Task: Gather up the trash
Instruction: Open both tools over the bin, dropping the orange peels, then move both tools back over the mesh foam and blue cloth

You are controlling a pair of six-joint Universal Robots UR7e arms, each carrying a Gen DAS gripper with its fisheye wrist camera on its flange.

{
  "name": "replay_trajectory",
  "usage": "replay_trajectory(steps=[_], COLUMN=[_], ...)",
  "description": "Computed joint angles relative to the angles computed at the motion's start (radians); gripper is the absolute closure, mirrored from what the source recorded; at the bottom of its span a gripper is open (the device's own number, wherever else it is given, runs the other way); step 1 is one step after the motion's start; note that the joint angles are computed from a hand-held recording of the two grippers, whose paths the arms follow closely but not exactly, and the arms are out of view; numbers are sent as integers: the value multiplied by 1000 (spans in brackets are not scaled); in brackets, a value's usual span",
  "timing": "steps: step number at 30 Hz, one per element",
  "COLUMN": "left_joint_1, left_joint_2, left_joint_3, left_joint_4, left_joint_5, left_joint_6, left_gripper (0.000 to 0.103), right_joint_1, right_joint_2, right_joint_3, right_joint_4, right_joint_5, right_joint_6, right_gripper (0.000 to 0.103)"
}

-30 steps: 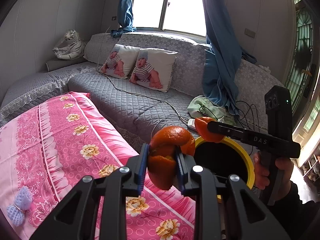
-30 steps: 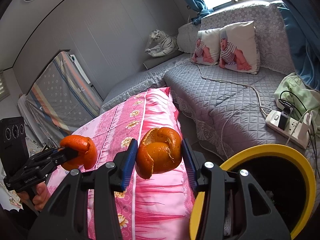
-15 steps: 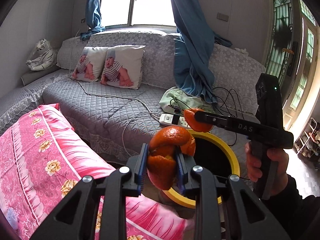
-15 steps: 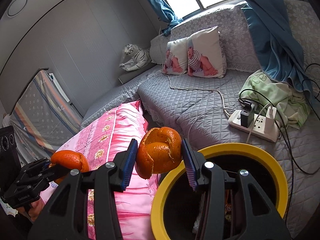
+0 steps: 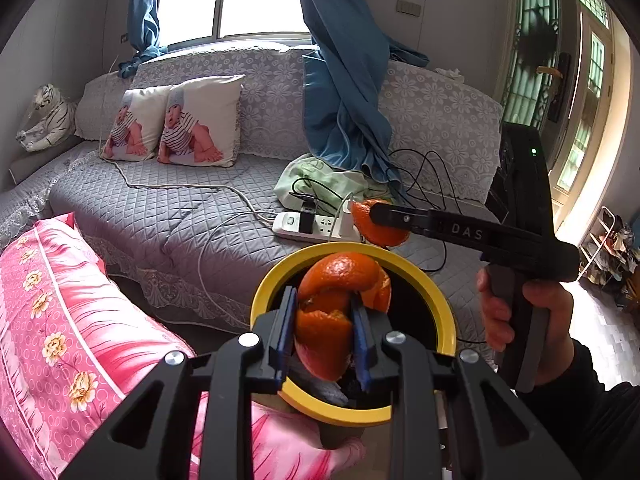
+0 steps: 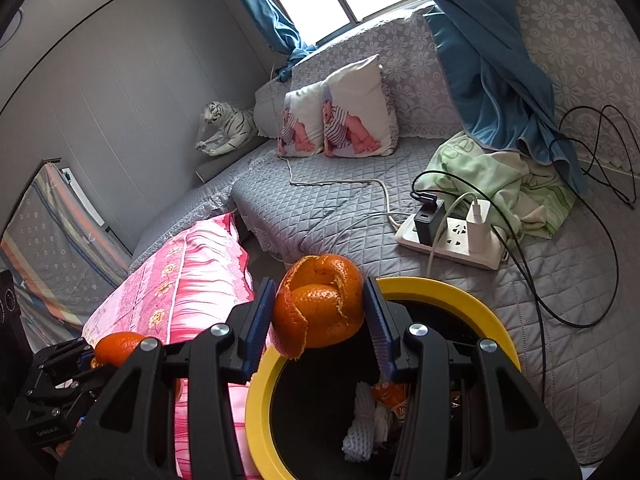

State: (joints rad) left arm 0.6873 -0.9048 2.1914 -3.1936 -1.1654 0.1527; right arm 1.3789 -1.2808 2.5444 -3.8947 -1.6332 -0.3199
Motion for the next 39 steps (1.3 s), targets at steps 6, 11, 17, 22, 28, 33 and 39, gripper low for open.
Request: replay_trajectory(steps=[6, 11, 17, 22, 28, 33, 39], left_joint_1=[23, 48, 61, 70, 86, 98, 107], left_joint_2=[66, 118, 150, 153, 111, 39, -90], left_joint_3=[-42, -82, -107, -108, -93, -66, -4], left_joint_4=[26, 71, 86, 76, 56, 17, -28], left_joint_5=[-37, -64, -73, -78, -60, -12, 82], left_joint_6=[-4, -30, -44, -63, -106, -102, -87], left_gripper=[79, 79, 79, 60, 48, 48, 48], right_joint_1=[-30, -52, -74, -78, -103, -87, 5], right_joint_2=[1, 11, 7, 0, -45, -72, -31], right_joint_3=[0, -5, -7, -11, 8, 33, 38], right_joint_4=[1, 2, 14, 26, 3, -21, -8], right_joint_5=[-47, -65, -55, -67, -54, -30, 30], right_joint_6=[28, 45, 50, 59, 85, 76, 27], right_gripper=[60, 60, 59, 50, 47, 46, 45])
